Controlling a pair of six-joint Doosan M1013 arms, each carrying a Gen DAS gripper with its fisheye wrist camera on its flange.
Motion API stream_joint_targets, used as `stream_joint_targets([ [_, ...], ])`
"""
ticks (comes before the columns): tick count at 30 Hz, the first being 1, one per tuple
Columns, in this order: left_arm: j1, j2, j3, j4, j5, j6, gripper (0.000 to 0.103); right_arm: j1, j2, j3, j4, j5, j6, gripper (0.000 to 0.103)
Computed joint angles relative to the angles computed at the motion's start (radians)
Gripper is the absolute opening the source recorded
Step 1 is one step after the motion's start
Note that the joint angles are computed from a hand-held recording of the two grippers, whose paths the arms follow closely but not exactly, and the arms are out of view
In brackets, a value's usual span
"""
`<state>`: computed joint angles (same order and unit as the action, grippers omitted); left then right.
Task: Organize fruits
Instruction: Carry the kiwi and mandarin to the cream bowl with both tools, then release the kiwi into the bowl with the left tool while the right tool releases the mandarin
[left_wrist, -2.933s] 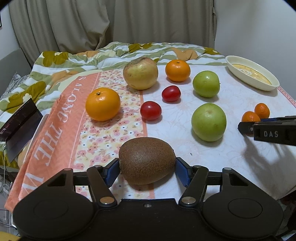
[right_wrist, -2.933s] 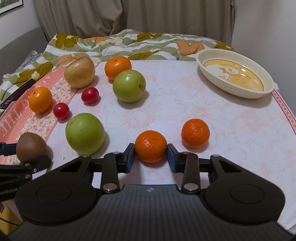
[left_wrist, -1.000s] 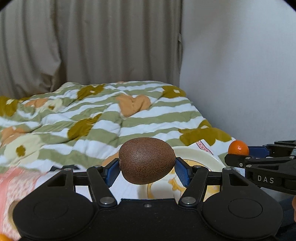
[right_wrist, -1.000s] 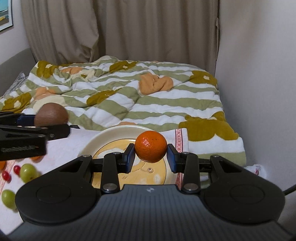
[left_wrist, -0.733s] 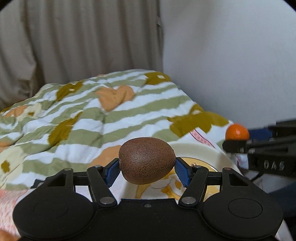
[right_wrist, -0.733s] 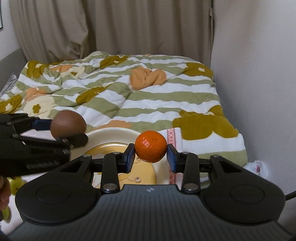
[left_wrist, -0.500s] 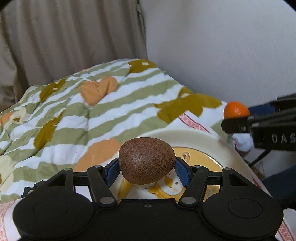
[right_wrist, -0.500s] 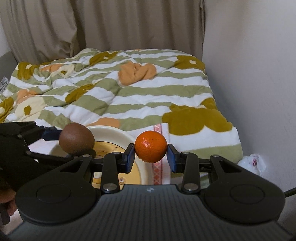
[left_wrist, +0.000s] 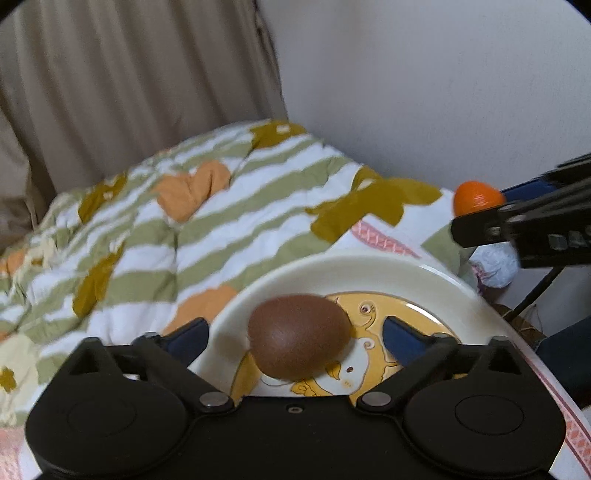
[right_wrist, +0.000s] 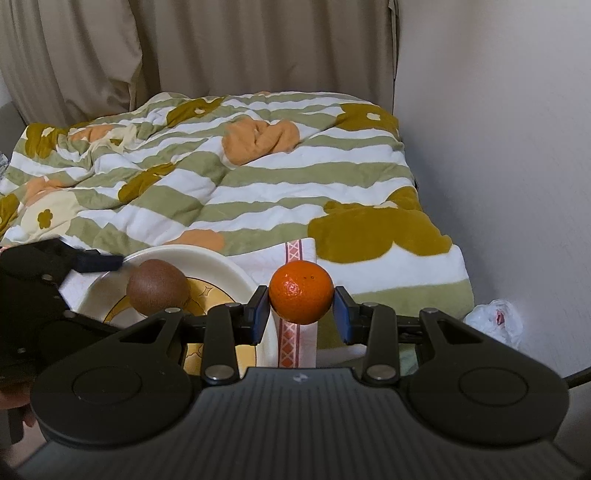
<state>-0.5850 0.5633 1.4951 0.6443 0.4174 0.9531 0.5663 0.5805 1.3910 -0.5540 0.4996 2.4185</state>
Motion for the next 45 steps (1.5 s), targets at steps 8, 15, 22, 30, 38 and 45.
stream_joint_targets([
  [8, 0.012, -0.058, 0.044, -0.07, 0.051, -0.033, 0.103, -0.002, -0.006, 0.003, 0.066, -0.026, -0.118, 0.052],
  [15, 0.006, -0.108, 0.1, 0.016, 0.089, -0.219, 0.103, 0.018, 0.026, -0.025, 0.163, -0.035, -0.272, 0.052],
  [22, -0.002, -0.15, 0.154, 0.112, 0.093, -0.365, 0.103, 0.039, 0.067, -0.055, 0.18, -0.024, -0.34, 0.052],
  [30, -0.008, -0.173, 0.187, 0.146, 0.095, -0.425, 0.103, 0.047, 0.08, -0.055, 0.15, -0.034, -0.345, 0.053],
  [38, -0.028, -0.209, 0.22, 0.2, 0.109, -0.513, 0.103, 0.069, 0.039, 0.002, -0.093, -0.087, -0.149, 0.103],
  [45, -0.062, -0.262, 0.261, 0.306, 0.142, -0.657, 0.103, 0.071, -0.02, 0.052, -0.094, -0.102, -0.091, 0.103],
])
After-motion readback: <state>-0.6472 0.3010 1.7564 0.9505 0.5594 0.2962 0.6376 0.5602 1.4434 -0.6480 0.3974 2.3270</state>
